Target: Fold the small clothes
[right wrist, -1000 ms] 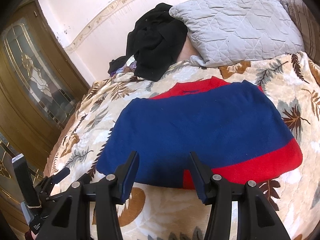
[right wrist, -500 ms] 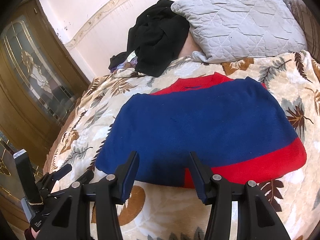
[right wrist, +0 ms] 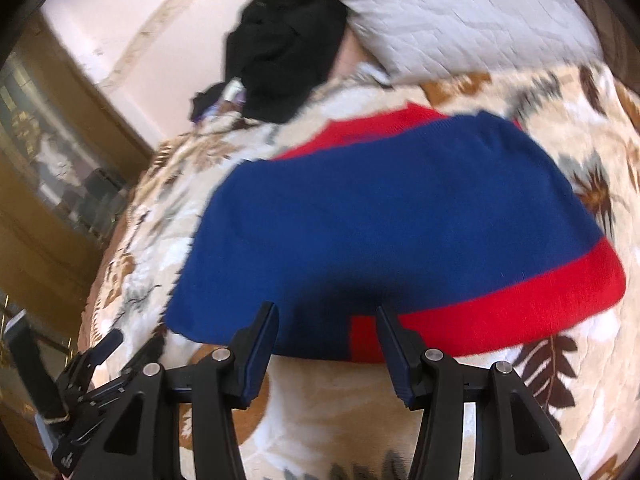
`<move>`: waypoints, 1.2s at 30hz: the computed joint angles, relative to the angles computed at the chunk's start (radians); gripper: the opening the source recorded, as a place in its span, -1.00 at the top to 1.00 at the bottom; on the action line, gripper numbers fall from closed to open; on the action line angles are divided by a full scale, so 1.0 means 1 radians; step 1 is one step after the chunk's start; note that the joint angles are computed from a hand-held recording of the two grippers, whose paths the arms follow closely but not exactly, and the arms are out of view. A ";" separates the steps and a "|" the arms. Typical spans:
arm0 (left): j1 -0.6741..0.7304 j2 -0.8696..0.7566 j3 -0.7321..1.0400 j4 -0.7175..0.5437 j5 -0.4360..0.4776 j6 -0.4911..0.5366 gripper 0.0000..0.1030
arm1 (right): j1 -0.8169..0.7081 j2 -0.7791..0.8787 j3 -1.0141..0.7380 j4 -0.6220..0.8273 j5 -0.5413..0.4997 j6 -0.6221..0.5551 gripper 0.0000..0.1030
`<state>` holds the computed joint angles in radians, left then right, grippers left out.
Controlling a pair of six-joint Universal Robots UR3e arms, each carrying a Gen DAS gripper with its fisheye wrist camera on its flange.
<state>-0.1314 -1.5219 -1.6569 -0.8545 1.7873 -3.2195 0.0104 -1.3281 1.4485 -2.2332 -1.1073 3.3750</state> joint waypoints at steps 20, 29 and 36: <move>0.190 0.090 -0.038 -0.173 -0.375 -0.068 -0.63 | -0.030 -0.066 0.102 -0.113 0.055 0.009 -0.07; 0.173 0.033 -0.015 -0.146 -0.405 -0.101 -0.50 | -0.026 -0.042 0.096 -0.130 0.057 0.005 -0.07; 0.095 -0.030 0.035 -0.124 -0.335 -0.135 -0.50 | -0.015 -0.022 0.076 -0.124 0.035 -0.012 -0.07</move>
<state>-0.0363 -1.5524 -1.6214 -0.9786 1.4520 -3.3544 -0.0043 -1.3502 1.5249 -2.3576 -1.0722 3.3631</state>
